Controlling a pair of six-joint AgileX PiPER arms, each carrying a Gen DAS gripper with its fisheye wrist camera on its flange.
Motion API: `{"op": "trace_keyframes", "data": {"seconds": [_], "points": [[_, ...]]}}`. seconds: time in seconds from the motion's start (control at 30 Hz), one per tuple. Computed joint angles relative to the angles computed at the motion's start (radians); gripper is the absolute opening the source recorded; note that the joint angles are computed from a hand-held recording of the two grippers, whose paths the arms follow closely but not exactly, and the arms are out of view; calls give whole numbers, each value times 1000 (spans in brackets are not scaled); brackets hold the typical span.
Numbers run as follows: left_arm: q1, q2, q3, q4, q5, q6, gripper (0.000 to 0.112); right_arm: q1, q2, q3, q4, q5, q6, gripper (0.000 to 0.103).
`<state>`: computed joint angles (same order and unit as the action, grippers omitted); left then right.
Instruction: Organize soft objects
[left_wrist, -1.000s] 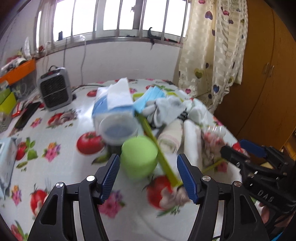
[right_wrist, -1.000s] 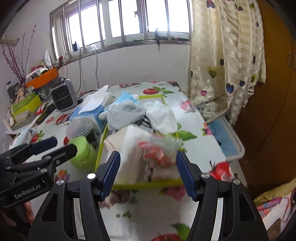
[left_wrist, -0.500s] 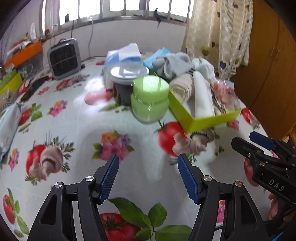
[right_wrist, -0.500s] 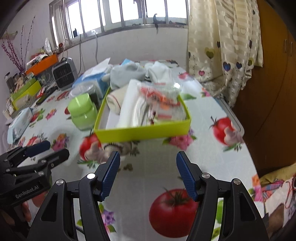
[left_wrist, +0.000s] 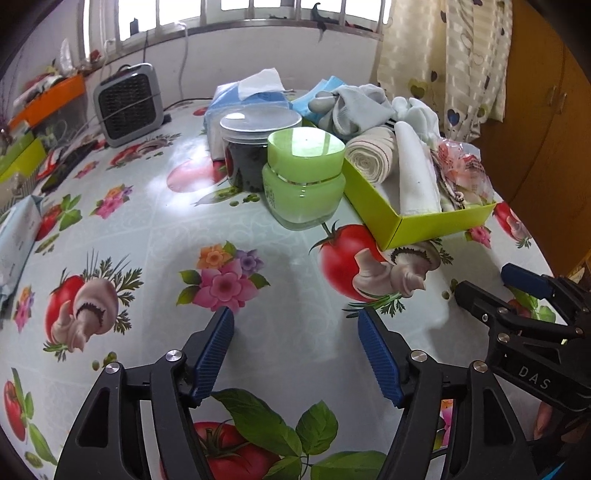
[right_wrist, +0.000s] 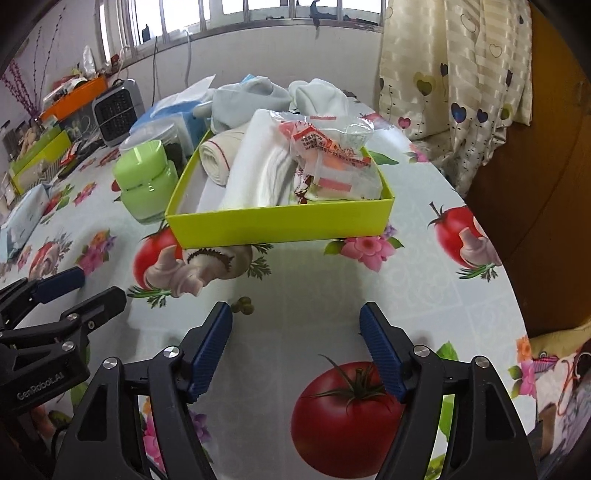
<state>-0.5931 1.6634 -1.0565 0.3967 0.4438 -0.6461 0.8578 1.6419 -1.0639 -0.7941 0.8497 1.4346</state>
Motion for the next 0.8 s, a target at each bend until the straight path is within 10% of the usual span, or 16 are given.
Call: {"op": "trace_keyframes", "data": {"seconds": [0.8], "points": [[-42, 20, -8, 97, 23, -101, 83, -37, 18, -19, 47, -4, -45, 98]]}}
